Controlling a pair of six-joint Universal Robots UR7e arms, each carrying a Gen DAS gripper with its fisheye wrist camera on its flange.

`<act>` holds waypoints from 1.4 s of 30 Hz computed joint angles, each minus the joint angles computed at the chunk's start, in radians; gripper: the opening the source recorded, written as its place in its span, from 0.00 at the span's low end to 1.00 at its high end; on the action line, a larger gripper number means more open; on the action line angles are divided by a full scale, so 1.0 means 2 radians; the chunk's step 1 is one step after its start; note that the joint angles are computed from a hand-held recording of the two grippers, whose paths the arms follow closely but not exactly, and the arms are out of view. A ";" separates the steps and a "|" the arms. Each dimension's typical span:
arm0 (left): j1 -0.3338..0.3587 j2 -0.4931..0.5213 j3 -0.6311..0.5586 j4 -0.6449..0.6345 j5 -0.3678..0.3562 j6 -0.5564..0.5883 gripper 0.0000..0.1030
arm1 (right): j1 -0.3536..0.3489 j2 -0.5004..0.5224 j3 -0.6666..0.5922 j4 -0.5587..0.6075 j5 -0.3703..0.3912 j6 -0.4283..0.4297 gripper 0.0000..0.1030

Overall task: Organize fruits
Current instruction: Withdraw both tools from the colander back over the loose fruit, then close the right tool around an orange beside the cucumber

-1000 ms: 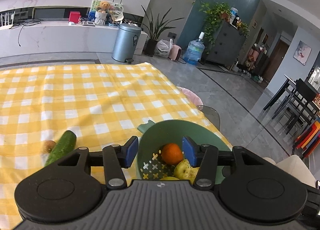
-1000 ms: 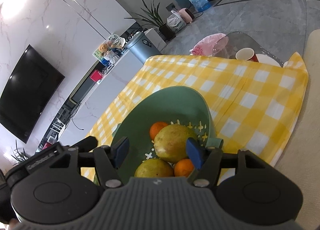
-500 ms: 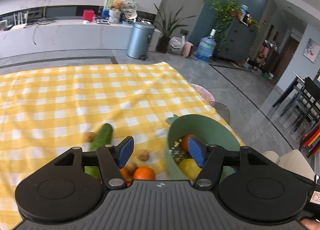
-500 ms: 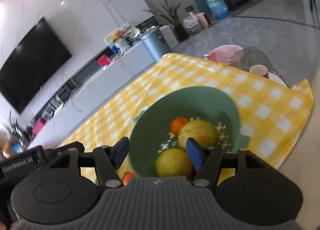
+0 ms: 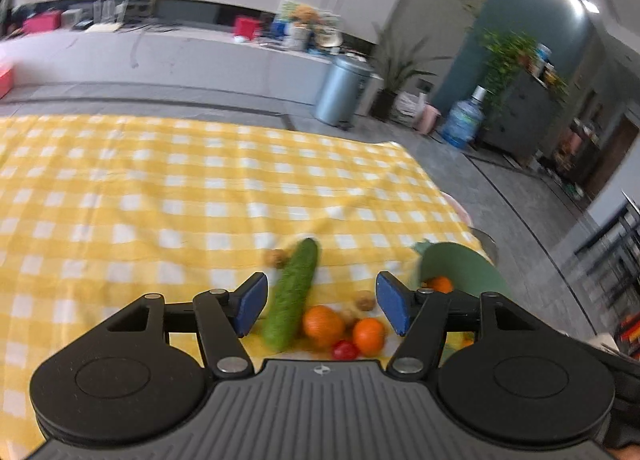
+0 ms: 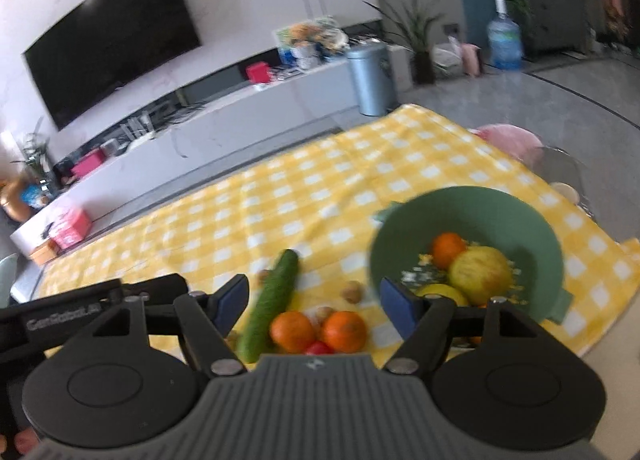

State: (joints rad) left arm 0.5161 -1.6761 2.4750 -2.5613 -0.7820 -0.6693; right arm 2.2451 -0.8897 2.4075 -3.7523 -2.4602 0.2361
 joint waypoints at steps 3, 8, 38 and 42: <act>0.007 -0.011 0.001 0.038 0.028 -0.042 0.71 | 0.005 0.008 -0.009 0.012 0.009 0.019 0.64; 0.038 -0.026 0.008 0.013 0.007 -0.029 0.71 | 0.002 0.018 -0.026 0.037 0.024 0.040 0.53; 0.117 0.029 0.038 -0.093 -0.087 0.042 0.71 | -0.148 0.091 -0.035 -0.002 0.063 0.208 0.42; 0.116 0.030 0.037 -0.085 -0.086 0.040 0.71 | -0.159 0.093 -0.034 -0.012 0.081 0.208 0.41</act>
